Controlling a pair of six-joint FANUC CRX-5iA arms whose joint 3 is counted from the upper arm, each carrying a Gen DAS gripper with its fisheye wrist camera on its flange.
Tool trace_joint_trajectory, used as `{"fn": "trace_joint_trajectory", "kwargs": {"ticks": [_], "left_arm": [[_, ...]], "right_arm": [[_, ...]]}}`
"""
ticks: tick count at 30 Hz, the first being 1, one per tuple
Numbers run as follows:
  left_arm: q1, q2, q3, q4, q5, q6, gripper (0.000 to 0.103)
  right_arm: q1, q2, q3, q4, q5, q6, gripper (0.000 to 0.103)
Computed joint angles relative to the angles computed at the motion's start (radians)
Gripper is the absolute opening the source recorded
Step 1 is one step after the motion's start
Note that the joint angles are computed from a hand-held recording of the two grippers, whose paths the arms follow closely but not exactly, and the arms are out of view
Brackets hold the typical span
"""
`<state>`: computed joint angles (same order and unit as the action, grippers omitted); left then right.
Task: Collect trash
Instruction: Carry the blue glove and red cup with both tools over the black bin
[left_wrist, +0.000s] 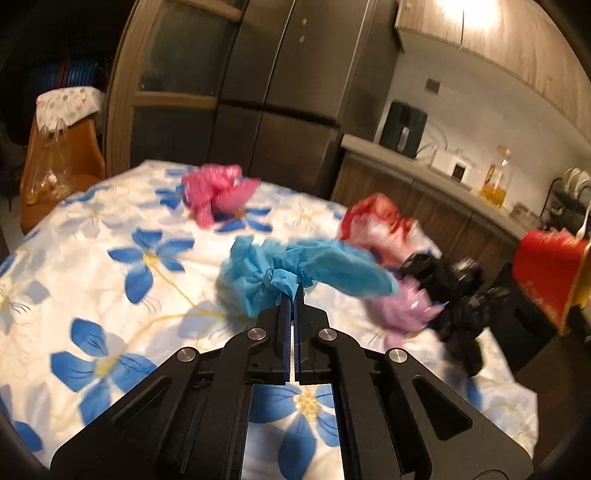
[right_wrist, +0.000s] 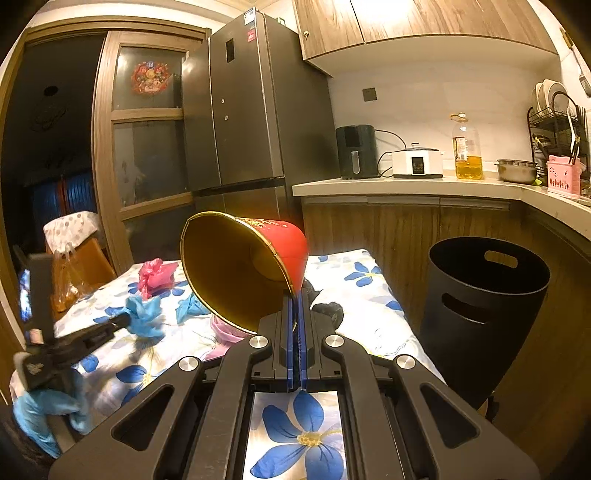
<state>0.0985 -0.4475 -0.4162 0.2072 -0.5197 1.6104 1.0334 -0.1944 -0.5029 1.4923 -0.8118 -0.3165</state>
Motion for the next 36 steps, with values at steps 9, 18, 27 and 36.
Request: {"fn": "trace_joint_trajectory", "kwargs": {"ticks": [9,18,27,36], "left_arm": [[-0.073,-0.061,0.018,0.063,0.071,-0.083,0.0],[-0.219,0.016,0.087,0.069,0.116,-0.096,0.0],[-0.337,0.134,0.17,0.111,0.168,-0.16,0.0],[-0.441,0.264,0.267,0.214,0.226,-0.27,0.0]], "right_arm": [[0.009,-0.034,-0.02,0.011,-0.042,-0.026,0.003],[0.001,-0.069,-0.04,0.013,-0.09,-0.03,0.003],[-0.035,-0.11,-0.06,0.016,-0.149,-0.037,0.003],[-0.113,-0.143,-0.078,0.028,-0.204,-0.048,0.003]]}}
